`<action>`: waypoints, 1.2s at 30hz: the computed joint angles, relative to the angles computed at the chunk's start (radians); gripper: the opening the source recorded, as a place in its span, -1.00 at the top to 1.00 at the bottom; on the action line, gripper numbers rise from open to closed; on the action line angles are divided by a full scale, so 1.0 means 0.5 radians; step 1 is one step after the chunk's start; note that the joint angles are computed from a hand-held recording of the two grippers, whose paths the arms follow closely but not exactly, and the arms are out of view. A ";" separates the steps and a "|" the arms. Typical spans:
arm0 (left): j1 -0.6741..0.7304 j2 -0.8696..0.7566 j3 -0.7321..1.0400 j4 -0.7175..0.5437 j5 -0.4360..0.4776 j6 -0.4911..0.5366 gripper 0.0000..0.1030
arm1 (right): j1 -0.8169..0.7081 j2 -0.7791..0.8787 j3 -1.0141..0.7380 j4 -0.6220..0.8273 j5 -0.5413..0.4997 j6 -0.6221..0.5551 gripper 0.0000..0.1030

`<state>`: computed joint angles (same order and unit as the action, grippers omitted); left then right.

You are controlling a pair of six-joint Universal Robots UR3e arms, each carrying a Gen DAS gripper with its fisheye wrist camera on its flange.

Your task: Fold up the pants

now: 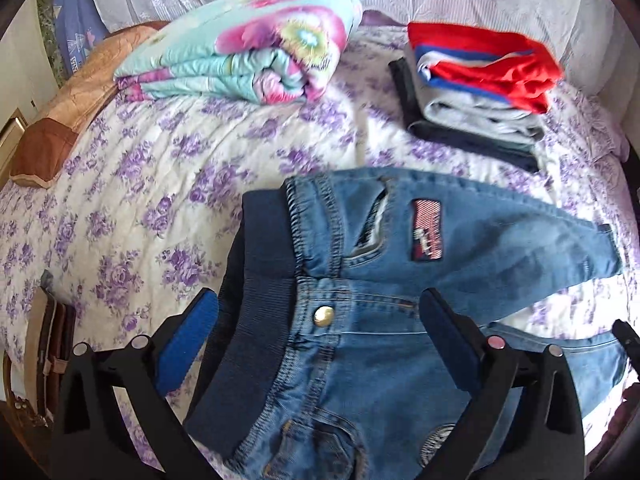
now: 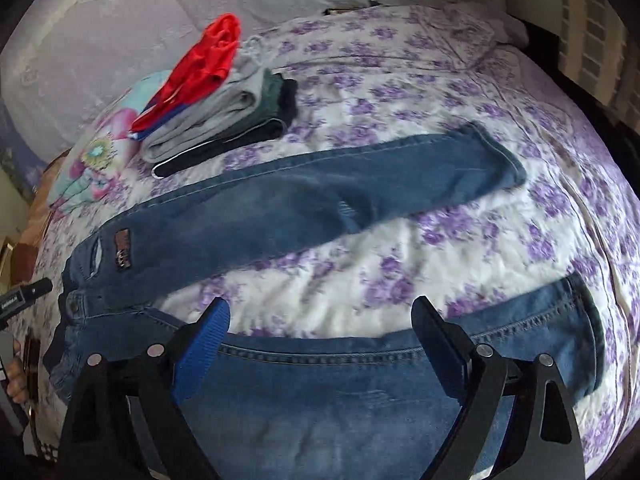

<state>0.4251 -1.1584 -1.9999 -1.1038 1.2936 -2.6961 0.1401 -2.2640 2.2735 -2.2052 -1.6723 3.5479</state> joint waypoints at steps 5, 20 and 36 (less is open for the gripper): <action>-0.013 0.178 -0.003 -0.152 0.001 -0.023 -0.90 | 0.175 0.130 -0.094 -0.117 -0.080 0.063 -0.93; 0.057 -0.163 -0.054 -0.017 0.165 -0.136 -0.90 | -0.055 0.692 -0.448 -0.429 0.312 -0.349 -0.93; -0.047 -0.792 0.243 0.218 0.194 -0.212 -0.90 | 0.244 0.996 -0.477 -0.646 -0.085 -0.407 -0.93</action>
